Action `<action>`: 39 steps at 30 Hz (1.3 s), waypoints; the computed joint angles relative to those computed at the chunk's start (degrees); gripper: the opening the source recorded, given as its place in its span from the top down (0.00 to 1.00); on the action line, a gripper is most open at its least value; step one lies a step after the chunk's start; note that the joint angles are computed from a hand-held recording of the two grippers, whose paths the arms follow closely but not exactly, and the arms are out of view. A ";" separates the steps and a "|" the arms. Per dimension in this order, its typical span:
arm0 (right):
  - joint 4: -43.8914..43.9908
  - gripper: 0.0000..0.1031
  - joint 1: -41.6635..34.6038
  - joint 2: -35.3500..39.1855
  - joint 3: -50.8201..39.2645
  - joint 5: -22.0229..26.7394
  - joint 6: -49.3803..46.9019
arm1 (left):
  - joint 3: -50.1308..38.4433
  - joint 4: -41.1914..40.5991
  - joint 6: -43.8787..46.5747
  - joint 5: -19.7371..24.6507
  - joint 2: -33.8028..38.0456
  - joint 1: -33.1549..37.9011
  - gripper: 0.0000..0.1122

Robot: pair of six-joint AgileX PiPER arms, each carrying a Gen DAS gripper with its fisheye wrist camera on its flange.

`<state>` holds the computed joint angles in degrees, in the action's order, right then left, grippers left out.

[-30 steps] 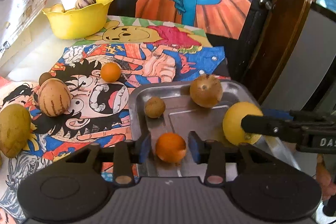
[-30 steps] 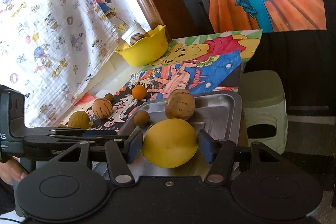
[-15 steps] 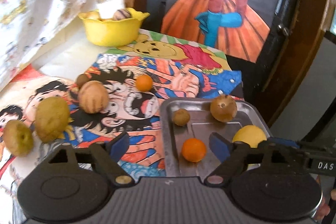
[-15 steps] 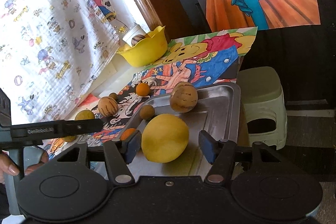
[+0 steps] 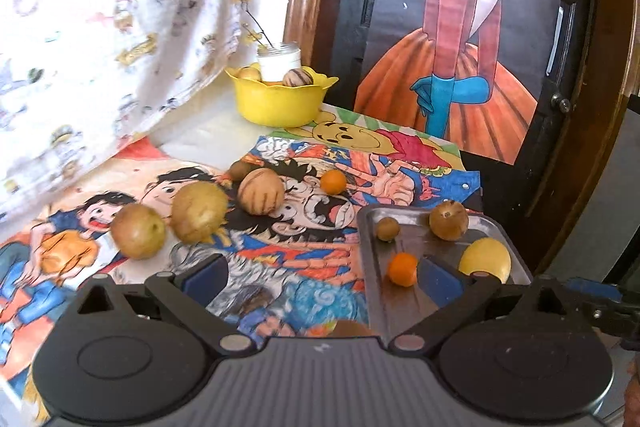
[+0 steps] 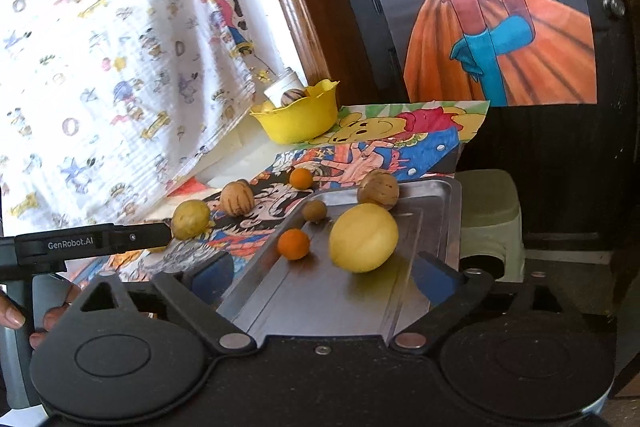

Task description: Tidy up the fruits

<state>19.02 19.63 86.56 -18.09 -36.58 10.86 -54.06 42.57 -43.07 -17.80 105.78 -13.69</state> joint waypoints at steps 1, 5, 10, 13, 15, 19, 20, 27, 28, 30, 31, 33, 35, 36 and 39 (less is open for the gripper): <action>4.99 0.01 2.60 -0.98 0.33 0.32 -3.49 | 1.48 -0.70 1.03 -0.75 -0.82 0.54 0.09; 22.35 0.01 11.76 -3.46 0.56 1.06 -14.87 | 7.40 -4.41 5.48 -3.60 -3.76 2.44 0.09; 38.76 0.01 21.23 -4.32 0.28 0.63 -23.70 | 14.16 -10.34 13.46 -6.84 -6.94 4.56 0.09; 47.40 0.01 25.90 -4.18 -0.52 0.50 -28.35 | 17.24 -8.89 13.97 -8.27 -8.43 6.84 0.09; 53.16 0.01 28.76 -3.58 -1.45 0.10 -31.94 | 18.93 -7.62 13.72 -8.69 -9.11 8.28 0.09; 59.06 0.01 32.26 -2.60 -2.91 0.32 -35.74 | 21.53 -5.52 12.43 -9.04 -9.86 11.01 0.09; 60.01 0.01 32.66 -2.30 -3.51 0.81 -36.83 | 21.84 -4.63 11.68 -9.00 -9.77 11.71 0.09; 64.73 0.01 35.67 1.15 -7.85 3.02 -43.57 | 23.74 -3.63 11.71 -8.24 -9.88 14.46 0.09; 65.61 0.01 35.89 1.64 -8.58 3.31 -44.77 | 23.99 -3.19 11.70 -8.23 -9.96 14.84 0.09; 66.37 0.01 35.99 2.25 -9.61 4.03 -46.32 | 24.18 -2.47 11.49 -7.79 -10.05 15.27 0.09; 66.59 0.01 35.99 2.61 -10.16 4.46 -46.92 | 24.16 -2.31 11.53 -7.55 -9.99 15.41 0.09; 67.26 0.01 36.06 3.50 -11.37 5.27 -48.28 | 24.12 -2.25 11.89 -6.86 -10.00 15.71 0.09; 68.48 0.01 36.08 4.32 -12.62 6.03 -50.48 | 23.98 -3.72 13.53 -5.79 -9.97 15.61 0.09; 69.00 0.01 36.26 4.62 -13.09 6.16 -51.33 | 23.88 -4.63 14.44 -5.27 -9.99 15.47 0.09; 69.85 0.01 36.02 5.45 -14.76 7.07 -53.82 | 23.58 -4.75 14.98 -4.83 -9.66 15.93 0.09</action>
<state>88.87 55.65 92.01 -32.84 -29.51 -42.96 -30.48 37.82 -28.09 -22.63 96.12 2.24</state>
